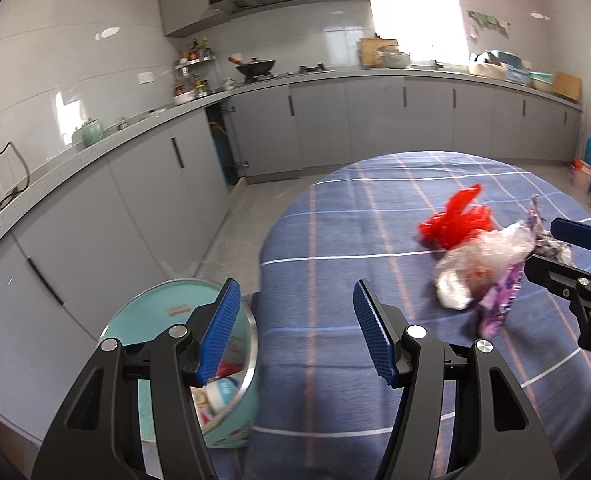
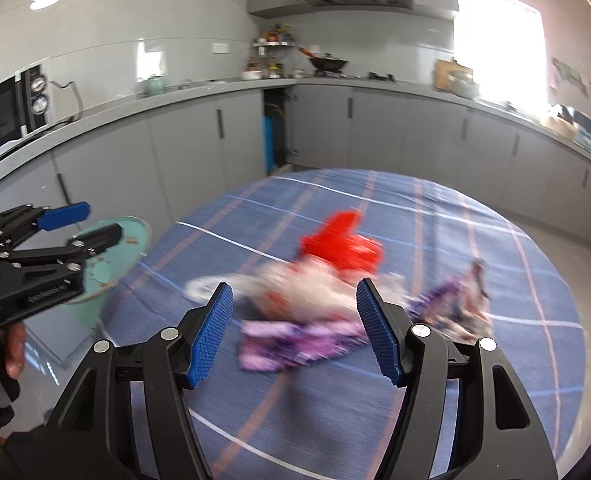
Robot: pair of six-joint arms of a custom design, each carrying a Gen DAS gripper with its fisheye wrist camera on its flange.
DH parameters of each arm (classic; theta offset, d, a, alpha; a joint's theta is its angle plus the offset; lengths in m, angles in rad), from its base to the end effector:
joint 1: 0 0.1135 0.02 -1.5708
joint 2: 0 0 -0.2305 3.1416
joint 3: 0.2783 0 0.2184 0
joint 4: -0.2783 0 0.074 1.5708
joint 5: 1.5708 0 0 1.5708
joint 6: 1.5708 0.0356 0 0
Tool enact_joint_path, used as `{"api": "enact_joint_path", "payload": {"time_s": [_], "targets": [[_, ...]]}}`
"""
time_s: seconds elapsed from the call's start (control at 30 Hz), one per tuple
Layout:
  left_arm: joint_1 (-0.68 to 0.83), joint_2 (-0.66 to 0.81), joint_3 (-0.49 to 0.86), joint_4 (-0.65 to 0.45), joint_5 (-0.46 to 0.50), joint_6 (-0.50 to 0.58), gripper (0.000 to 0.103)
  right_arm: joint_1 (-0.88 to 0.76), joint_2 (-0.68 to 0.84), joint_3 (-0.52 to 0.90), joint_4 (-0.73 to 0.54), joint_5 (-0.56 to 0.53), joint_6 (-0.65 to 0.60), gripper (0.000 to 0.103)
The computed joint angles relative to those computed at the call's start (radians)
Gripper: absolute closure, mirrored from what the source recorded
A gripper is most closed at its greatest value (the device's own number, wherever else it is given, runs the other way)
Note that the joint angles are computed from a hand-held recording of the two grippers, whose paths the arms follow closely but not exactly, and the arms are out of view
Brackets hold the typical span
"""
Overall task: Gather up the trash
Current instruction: 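Move both open tools back over the remaining trash on the table, then grasp the clear plastic bag with the left gripper while the right gripper grasps the plaid cloth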
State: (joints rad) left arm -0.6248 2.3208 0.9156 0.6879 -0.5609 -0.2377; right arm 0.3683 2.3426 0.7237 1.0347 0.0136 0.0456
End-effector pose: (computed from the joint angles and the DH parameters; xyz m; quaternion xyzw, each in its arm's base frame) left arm 0.2945 -0.1890 0.0165 0.0558 0.8805 0.0626 0.4666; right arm 0.3006 0.1155 0.0056 -0.1383 0.8698 0.0914 0.4647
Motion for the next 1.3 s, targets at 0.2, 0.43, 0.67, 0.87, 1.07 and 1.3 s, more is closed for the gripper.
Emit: {"api": "enact_joint_path", "payload": {"time_s": [0.2, 0.43, 0.67, 0.87, 1.07, 1.3], "targets": [[-0.065, 0.045, 0.121, -0.076, -0.016, 0.009, 0.041, -0.124, 0.019, -0.052, 0.052, -0.017, -0.01, 0.039], [-0.129, 0.12, 0.297, -0.179, -0.022, 0.012, 0.039, -0.238, 0.042, -0.056, 0.039, 0.003, -0.011, 0.039], [-0.163, 0.232, 0.526, -0.313, -0.008, 0.045, 0.039, -0.306, 0.056, -0.051, 0.028, 0.013, -0.023, 0.039], [-0.171, 0.337, 0.703, -0.425, 0.017, 0.04, 0.039, -0.353, 0.063, -0.035, 0.009, -0.041, -0.015, 0.039], [-0.173, 0.387, 0.783, -0.488, 0.038, 0.04, 0.04, -0.351, 0.061, -0.002, -0.046, -0.074, -0.018, 0.039], [-0.172, 0.389, 0.788, -0.498, 0.09, 0.052, 0.063, -0.315, 0.088, 0.093, -0.184, -0.067, -0.027, 0.039]]}}
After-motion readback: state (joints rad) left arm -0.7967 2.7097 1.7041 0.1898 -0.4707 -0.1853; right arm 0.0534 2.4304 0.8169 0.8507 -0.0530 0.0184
